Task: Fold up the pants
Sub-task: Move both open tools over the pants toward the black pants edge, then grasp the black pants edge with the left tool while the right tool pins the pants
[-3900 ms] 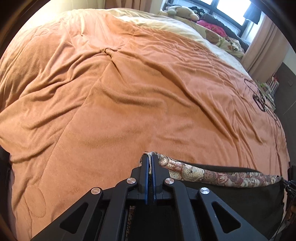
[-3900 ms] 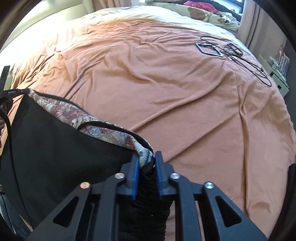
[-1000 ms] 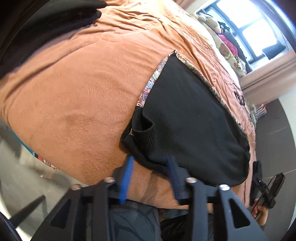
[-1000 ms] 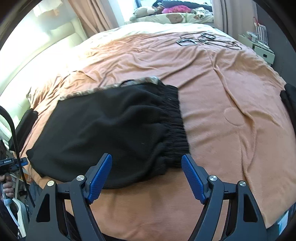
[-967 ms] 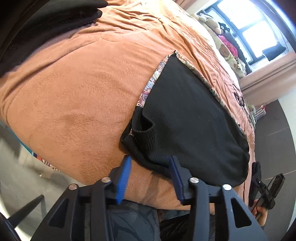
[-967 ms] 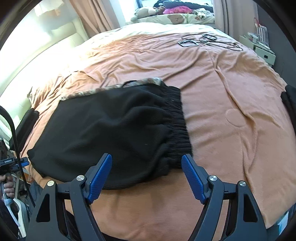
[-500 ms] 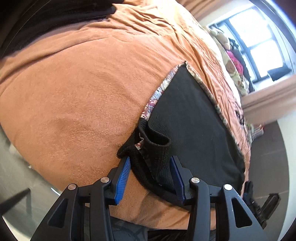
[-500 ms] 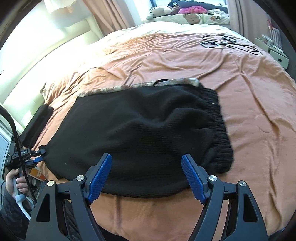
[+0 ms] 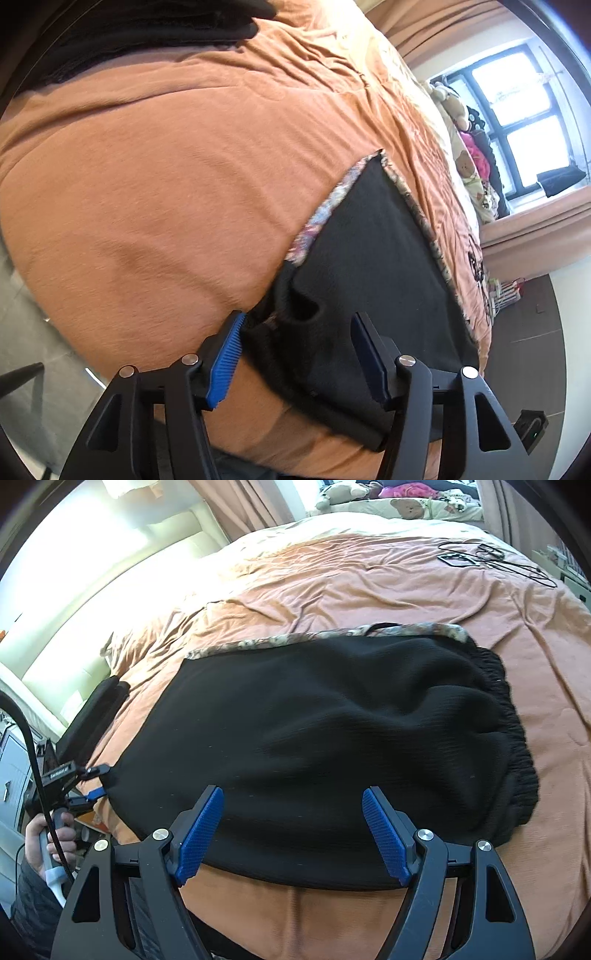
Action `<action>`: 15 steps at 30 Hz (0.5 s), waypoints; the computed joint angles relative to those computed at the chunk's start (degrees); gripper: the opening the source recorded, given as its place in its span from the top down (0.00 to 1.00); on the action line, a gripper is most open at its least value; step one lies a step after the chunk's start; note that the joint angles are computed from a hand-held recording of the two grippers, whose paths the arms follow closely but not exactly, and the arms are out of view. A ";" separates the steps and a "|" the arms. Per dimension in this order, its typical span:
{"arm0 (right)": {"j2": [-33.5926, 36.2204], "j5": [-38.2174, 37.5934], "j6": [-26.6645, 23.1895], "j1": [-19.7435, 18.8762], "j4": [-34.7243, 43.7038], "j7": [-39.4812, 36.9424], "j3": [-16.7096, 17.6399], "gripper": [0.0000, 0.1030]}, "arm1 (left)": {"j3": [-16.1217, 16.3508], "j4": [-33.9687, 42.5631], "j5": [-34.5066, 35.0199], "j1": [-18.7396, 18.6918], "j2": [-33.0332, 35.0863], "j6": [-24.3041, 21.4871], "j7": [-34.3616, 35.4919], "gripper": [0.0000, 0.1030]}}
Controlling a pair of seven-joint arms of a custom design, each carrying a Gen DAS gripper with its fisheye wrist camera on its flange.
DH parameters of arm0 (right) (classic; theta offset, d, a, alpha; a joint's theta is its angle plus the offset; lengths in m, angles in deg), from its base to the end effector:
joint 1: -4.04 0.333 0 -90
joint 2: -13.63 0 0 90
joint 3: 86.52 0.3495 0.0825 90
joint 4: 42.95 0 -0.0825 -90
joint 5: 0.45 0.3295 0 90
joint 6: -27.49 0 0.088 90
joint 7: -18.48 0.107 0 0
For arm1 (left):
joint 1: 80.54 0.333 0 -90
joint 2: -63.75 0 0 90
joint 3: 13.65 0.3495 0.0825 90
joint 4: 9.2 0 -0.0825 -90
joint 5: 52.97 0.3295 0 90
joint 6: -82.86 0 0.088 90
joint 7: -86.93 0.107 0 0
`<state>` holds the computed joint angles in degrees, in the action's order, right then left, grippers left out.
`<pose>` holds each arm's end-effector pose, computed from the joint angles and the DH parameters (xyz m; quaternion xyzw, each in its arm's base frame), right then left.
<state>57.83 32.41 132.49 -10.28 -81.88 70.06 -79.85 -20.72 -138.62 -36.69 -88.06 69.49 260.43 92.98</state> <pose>0.7327 -0.1004 0.5988 -0.7865 0.4956 -0.0556 0.3643 0.5197 -0.1573 0.4757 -0.8854 0.2905 -0.3620 0.0244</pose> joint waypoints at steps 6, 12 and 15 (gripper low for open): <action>-1.84 0.40 1.68 1.17 -3.81 -1.47 -0.07 0.26 | 2.39 0.14 4.22 -2.44 0.36 0.08 -6.26 0.52; -0.81 -0.86 1.64 3.70 -3.18 -1.26 -0.38 0.26 | 5.92 -1.14 14.58 -3.98 0.37 2.19 -18.22 0.87; -0.95 -1.39 2.29 4.85 -4.05 -1.60 -0.38 0.29 | 9.59 -0.48 24.05 -6.29 0.13 2.86 -26.56 0.89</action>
